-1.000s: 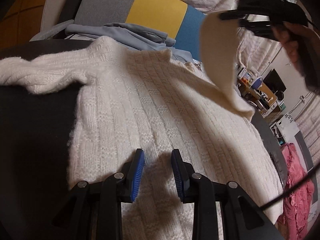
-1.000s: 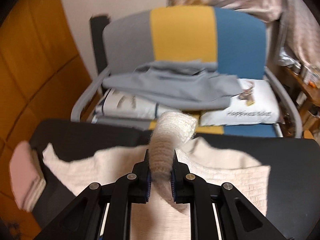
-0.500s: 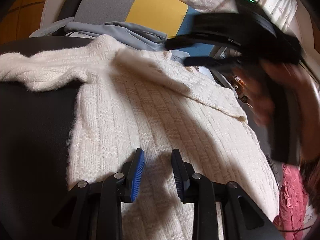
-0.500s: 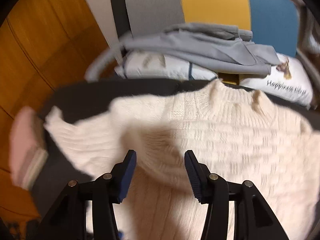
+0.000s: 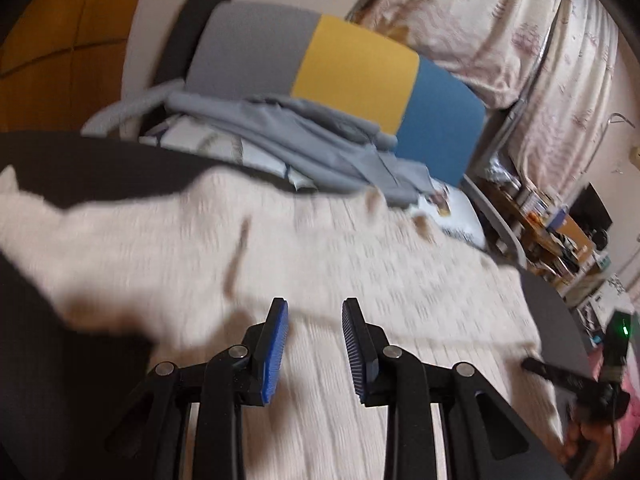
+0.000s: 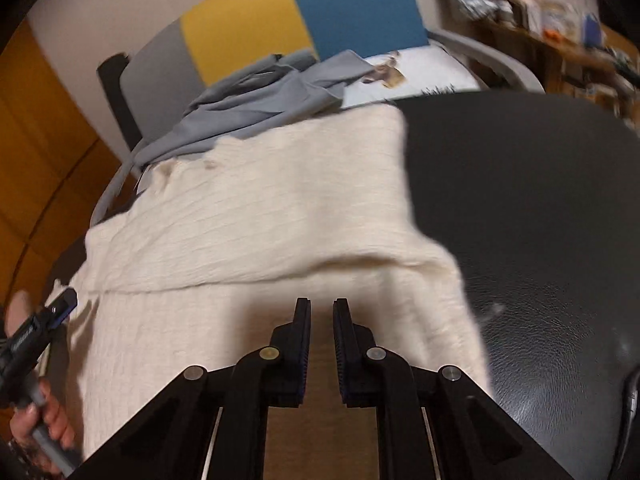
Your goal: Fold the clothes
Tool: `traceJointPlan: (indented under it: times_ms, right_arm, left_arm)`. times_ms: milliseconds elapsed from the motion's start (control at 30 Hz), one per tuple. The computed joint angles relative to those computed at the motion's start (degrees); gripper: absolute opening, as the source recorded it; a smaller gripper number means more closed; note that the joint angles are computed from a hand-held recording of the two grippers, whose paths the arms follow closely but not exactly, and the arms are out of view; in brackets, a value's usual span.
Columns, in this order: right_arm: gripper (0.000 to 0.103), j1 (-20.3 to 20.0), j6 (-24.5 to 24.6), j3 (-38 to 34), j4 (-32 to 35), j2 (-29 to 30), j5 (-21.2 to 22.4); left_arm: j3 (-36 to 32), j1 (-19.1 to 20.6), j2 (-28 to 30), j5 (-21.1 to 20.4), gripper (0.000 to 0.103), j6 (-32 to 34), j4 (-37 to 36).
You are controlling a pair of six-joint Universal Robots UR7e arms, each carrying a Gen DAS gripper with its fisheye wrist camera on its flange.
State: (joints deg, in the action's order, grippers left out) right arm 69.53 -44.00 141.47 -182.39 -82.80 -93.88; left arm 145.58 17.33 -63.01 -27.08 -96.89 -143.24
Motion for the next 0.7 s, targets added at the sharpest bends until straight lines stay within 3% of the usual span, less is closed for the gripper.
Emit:
traceJointPlan:
  times_ms: [67, 133, 267, 400, 500, 567, 633, 700]
  right_arm:
    - [0.012, -0.2, 1.4, -1.8, 1.2, 1.1, 0.4]
    - [0.012, -0.1, 2.8, -2.8, 0.6, 2.4, 1.2]
    - [0.012, 0.3, 5.2, -3.2, -5.2, 4.9, 3.3]
    - [0.008, -2.8, 10.1, -2.3, -13.3, 4.8, 8.0]
    - [0.005, -6.2, 15.0, -2.5, -13.6, 3.7, 9.8]
    - [0.002, -9.0, 18.7, -2.6, -12.3, 2.7, 12.6]
    - [0.002, -12.3, 21.3, -2.0, -12.1, 1.3, 18.8]
    - [0.002, -14.9, 19.5, -0.9, -12.9, 0.1, 26.2]
  left_arm:
    - [0.2, 1.1, 1.4, 3.1, 0.028, 0.7, -2.6]
    - [1.0, 2.5, 4.7, 4.7, 0.028, 5.0, -11.6]
    - [1.8, 3.8, 5.5, 3.4, 0.028, 5.7, -15.9]
    - [1.3, 7.7, 7.7, -0.4, 0.028, 13.7, -25.9]
    - [0.4, 7.5, 9.4, -0.4, 0.028, 18.2, -28.2]
    - [0.2, 6.6, 10.3, 0.7, 0.028, 19.3, -28.4]
    - [1.0, 5.4, 10.7, 2.4, 0.028, 18.4, -29.8]
    - [1.5, 6.0, 11.0, 1.8, 0.028, 19.2, -32.7]
